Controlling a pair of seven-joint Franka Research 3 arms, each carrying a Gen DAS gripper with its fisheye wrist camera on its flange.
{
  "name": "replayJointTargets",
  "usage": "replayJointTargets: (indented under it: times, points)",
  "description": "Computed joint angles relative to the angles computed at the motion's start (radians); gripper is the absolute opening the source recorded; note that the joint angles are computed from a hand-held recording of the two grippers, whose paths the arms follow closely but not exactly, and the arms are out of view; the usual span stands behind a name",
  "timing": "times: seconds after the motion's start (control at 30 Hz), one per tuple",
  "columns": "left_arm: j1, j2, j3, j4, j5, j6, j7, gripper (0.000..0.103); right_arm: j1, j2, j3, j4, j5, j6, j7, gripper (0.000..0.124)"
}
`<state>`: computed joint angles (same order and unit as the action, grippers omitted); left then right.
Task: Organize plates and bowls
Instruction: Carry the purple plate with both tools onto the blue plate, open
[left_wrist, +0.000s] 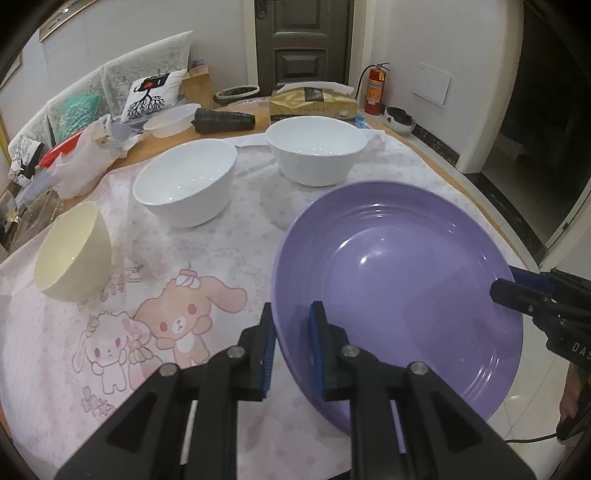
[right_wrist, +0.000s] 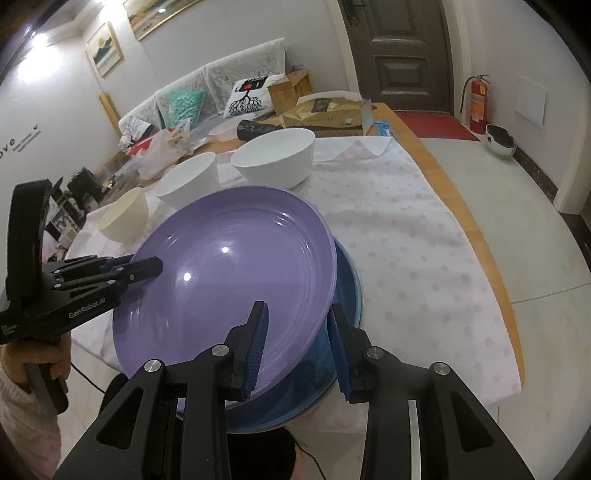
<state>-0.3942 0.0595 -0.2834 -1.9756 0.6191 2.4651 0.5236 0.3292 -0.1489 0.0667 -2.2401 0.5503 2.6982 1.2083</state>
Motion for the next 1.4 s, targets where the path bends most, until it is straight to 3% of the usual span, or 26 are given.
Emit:
replayJointTargets:
  times: [0.7, 0.83, 1.17, 1.4]
  points:
    - [-0.006, 0.033, 0.006, 0.021, -0.027, 0.014, 0.049, 0.017, -0.014, -0.003, 0.01, -0.012, -0.082, 0.013, 0.053, 0.028]
    - [-0.006, 0.035, 0.007, 0.021, -0.033, 0.018, 0.058, 0.017, -0.022, -0.011, 0.024, -0.022, -0.162, 0.03, 0.101, 0.028]
    - [-0.01, 0.04, 0.007, 0.019, -0.034, 0.023, 0.067, 0.02, -0.065, -0.021, 0.08, -0.042, -0.514, 0.072, 0.299, 0.03]
    - [-0.014, 0.045, 0.006, 0.022, -0.033, 0.031, 0.076, 0.032, -0.068, -0.013, 0.086, -0.029, -0.643, 0.048, 0.372, 0.031]
